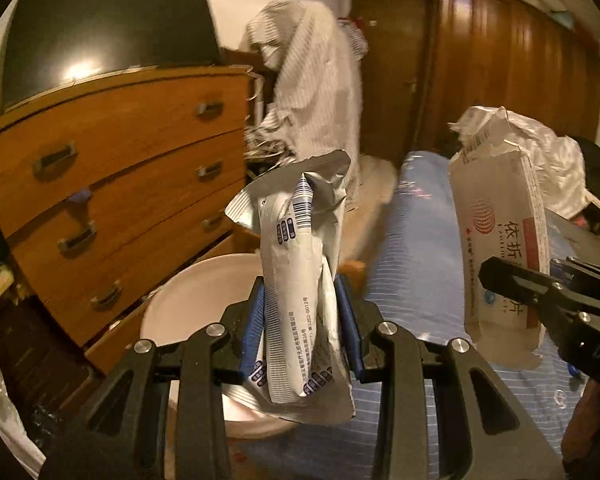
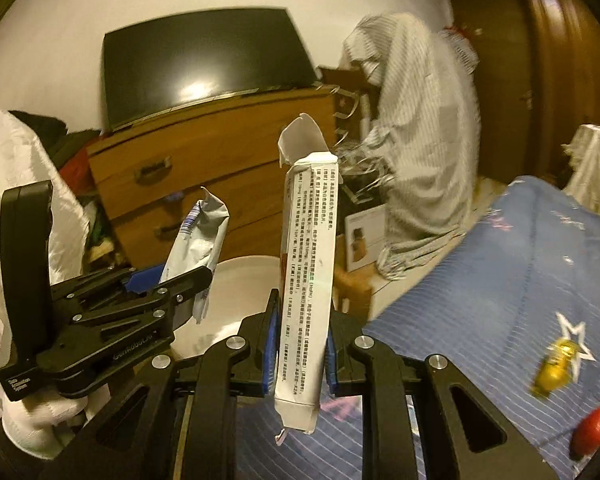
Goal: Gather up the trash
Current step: 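Carry the white packaging in the left tool and the medicine box in the right tool over the bucket, then open both tools to drop the packaging and medicine box into the bucket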
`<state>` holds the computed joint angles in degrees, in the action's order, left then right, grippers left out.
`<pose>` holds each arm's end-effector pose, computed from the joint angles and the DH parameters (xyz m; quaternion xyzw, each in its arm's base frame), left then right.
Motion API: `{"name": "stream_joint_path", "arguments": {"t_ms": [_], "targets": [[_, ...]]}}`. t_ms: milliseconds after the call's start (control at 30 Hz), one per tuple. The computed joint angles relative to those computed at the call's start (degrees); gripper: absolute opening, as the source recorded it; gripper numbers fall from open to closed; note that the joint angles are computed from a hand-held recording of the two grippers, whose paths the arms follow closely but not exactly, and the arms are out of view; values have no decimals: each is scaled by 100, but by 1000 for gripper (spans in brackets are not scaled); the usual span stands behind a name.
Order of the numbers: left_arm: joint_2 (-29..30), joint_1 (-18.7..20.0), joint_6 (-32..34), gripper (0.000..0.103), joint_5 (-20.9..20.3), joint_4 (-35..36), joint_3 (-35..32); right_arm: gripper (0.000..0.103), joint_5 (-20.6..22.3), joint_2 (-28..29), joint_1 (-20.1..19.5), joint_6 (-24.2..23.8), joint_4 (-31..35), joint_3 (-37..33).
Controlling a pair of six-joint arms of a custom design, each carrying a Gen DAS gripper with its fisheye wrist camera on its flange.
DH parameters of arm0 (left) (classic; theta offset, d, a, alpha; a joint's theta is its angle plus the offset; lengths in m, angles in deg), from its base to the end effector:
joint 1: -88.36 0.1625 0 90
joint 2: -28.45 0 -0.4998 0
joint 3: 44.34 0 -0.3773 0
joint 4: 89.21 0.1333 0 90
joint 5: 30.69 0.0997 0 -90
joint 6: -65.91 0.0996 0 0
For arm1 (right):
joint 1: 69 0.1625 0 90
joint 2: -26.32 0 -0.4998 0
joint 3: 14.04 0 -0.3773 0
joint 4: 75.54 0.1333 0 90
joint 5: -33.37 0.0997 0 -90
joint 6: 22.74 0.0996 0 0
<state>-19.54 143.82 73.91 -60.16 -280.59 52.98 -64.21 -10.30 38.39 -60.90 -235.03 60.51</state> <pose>-0.2045 -0.6852 0.2962 0.0755 0.8035 -0.4728 0.3538 0.3643 -0.7613 0.1968 0.4316 -0.8580 0.2554 0.1115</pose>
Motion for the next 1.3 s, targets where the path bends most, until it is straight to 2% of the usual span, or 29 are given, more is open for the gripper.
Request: {"name": "stream_joint_path", "arguments": {"t_ms": [233,367,433,733,1300], "targets": [[-253,450,-554,33,-205,1042,-194,20,-168,1053,136,366,1855,-1728],[-303,664,-833,33,-330,1560,-293,20,-306,1643,151,581,2736,-2659],[-306,758,-883,34,-377,1713,-352,20,-359,1817,146,642,2942,-2898],[-262,1050,-987,34,-617,2044,-565,20,-427,2056,87,602,3093,-3122],[-229,1097,-913,34,-636,2005,-634,20,-476,2126,52,505,3053,-3172]]}}
